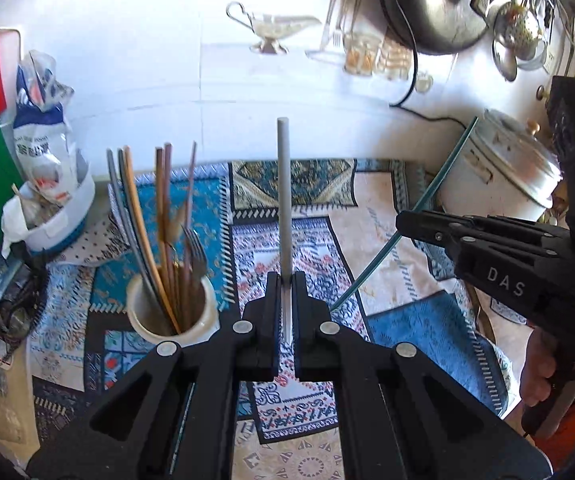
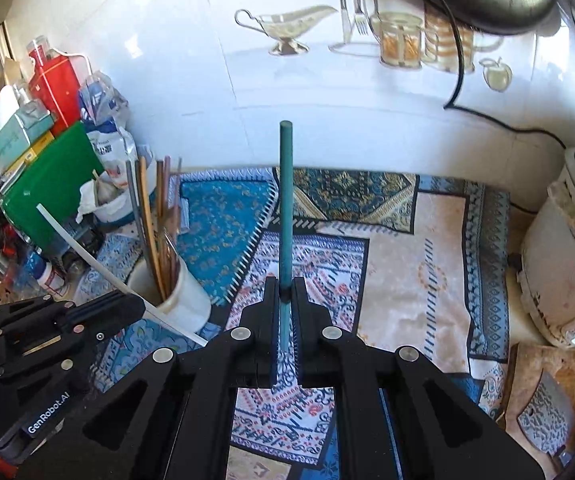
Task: Organize utensils
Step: 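Carry both chopsticks to the white cup and release them inside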
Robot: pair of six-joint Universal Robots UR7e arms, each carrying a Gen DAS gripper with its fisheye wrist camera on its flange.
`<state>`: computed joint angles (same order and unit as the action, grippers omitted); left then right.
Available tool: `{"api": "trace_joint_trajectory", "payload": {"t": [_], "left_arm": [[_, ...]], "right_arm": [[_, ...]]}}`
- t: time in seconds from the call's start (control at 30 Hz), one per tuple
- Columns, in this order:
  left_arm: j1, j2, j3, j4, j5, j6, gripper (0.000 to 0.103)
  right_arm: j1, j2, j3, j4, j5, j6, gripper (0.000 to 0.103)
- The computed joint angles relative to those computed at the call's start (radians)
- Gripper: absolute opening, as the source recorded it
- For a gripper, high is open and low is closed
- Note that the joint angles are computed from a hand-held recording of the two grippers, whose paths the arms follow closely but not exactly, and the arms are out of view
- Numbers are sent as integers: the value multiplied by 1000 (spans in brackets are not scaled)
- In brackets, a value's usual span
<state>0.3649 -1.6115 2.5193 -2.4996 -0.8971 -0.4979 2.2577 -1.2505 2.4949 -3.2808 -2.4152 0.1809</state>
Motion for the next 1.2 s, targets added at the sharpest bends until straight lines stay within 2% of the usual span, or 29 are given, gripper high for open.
{"api": "trace_joint_trajectory", "payload": {"t": [0.3,0.63,0.83,1.2], "left_arm": [[11,-99,-52,41,92,68,3],[85,-153,-99,35,149,127,3],[158,-130,-101,22,143,158,3],[299,-54,-122,77,42,169,3]], "right_arm": [[56,73,-122,-26,5,-66,5],[67,174,-247,-48,86,-143,5],[50,226,-274,-7,133,-125,5],[-7,297,-311,171,165,-51,5]]}}
